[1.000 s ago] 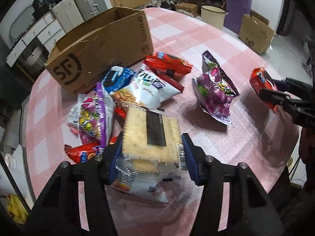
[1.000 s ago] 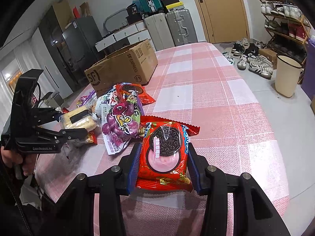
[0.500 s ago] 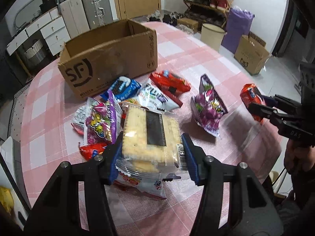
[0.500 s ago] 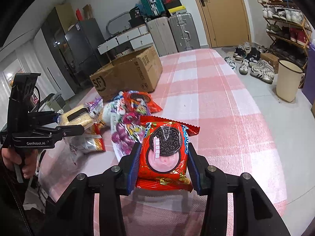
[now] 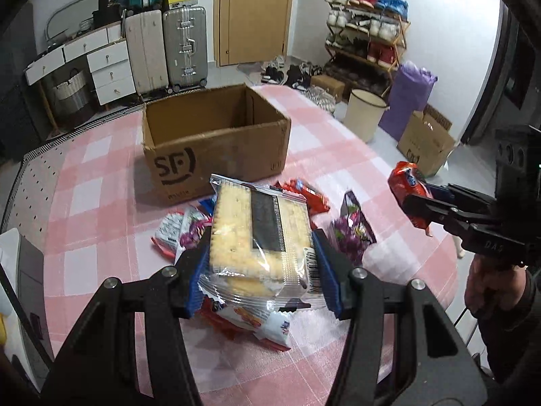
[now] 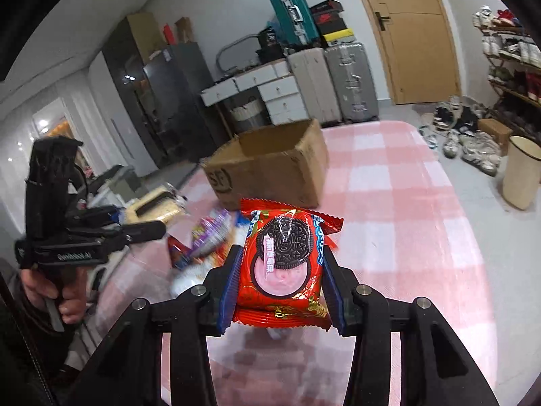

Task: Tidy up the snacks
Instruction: 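Carry the cream cake and Oreo pack over the cardboard box with both grippers, then open both grippers to drop the cake and Oreo pack into the box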

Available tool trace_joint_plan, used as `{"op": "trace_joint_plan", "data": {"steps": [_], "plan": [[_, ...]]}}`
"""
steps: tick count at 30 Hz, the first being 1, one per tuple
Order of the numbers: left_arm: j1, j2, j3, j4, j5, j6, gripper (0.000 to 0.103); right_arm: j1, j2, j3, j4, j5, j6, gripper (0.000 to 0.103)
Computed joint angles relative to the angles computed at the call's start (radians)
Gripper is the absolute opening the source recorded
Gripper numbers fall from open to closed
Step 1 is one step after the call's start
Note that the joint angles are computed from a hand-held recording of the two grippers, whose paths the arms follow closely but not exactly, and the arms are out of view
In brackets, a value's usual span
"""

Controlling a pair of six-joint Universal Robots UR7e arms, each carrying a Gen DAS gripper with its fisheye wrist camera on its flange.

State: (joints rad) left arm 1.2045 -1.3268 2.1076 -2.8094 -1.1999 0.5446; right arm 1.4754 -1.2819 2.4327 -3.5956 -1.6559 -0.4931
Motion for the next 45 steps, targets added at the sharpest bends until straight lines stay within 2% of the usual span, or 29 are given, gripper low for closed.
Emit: {"op": "trace_joint_plan", "data": {"steps": [12, 23, 34, 35, 36, 37, 38, 40, 41, 42, 44, 45], "plan": [[0.022, -0.013, -0.126, 0.071, -0.061, -0.017, 0.052, 0.115, 0.043, -0.202, 0.216, 0.007, 0.017, 0.044], [0.015, 0.032, -0.289, 0.119, -0.072, -0.037, 0.052, 0.203, 0.141, -0.44, 0.385, -0.015, 0.016, 0.044], [0.0, 0.19, -0.518, 0.193, -0.041, -0.062, 0.053, 0.222, 0.252, -0.673, 0.513, -0.059, 0.001, 0.044], [0.0, 0.213, -0.545, 0.194, -0.035, -0.059, 0.051, 0.223, 0.265, -0.697, 0.529, -0.066, 0.001, 0.044], [-0.001, 0.231, -0.569, 0.202, -0.031, -0.055, 0.035, 0.221, 0.275, -0.718, 0.543, -0.07, 0.002, 0.044], [0.001, 0.251, -0.599, 0.22, -0.027, -0.055, 0.028, 0.221, 0.284, -0.736, 0.555, -0.071, 0.002, 0.044], [0.001, 0.274, -0.626, 0.233, -0.025, -0.057, 0.027, 0.22, 0.296, -0.758, 0.569, -0.074, 0.002, 0.044], [-0.005, 0.317, -0.656, 0.192, 0.042, -0.073, 0.027, 0.213, 0.318, -0.795, 0.59, -0.069, 0.008, 0.044], [0.003, 0.349, -0.697, 0.202, 0.041, -0.093, 0.028, 0.209, 0.33, -0.808, 0.592, -0.068, 0.012, 0.044], [0.014, 0.38, -0.746, 0.244, 0.042, -0.122, 0.028, 0.212, 0.35, -0.833, 0.607, -0.109, 0.022, 0.044], [0.023, 0.435, -0.824, 0.335, 0.083, -0.14, 0.028, 0.205, 0.388, -0.879, 0.622, -0.121, 0.009, 0.044], [0.033, 0.45, -0.85, 0.362, 0.075, -0.162, 0.028, 0.202, 0.404, -0.899, 0.636, -0.162, 0.02, 0.045]]}}
